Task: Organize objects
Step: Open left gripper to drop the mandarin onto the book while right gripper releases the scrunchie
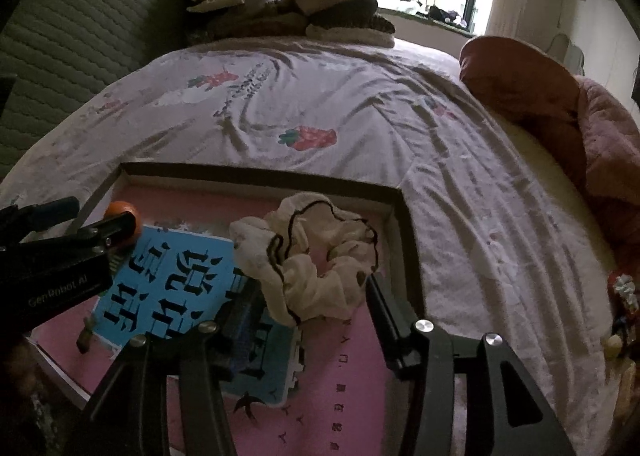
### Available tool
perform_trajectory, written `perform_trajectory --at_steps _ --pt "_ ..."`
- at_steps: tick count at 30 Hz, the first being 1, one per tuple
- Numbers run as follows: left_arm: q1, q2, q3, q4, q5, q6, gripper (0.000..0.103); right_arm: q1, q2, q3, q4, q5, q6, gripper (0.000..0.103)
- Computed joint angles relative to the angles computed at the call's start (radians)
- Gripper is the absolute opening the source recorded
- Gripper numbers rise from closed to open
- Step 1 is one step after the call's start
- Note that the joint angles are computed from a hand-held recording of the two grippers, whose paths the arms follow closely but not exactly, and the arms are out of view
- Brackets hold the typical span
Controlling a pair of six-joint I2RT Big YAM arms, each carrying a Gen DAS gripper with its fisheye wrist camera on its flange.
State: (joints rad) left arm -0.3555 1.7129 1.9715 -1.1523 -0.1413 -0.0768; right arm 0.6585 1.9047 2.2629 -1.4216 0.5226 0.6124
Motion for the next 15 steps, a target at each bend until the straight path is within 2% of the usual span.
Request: perform_trajectory --at_steps 5,11,15 --pt "-0.008 -0.039 -0.021 0.012 -0.028 -0.004 0.075 0.016 -0.024 0.003 0.015 0.017 0.007 0.054" --pt "-0.023 -0.113 -0.067 0.014 -0.045 0.007 0.075 0.050 -0.104 -0.064 0.082 0.042 0.040 0.060" --pt "-0.039 -0.170 -0.104 0.026 -0.057 0.018 0.075 0.071 -0.138 -0.078 0.093 0.053 0.047 0.061"
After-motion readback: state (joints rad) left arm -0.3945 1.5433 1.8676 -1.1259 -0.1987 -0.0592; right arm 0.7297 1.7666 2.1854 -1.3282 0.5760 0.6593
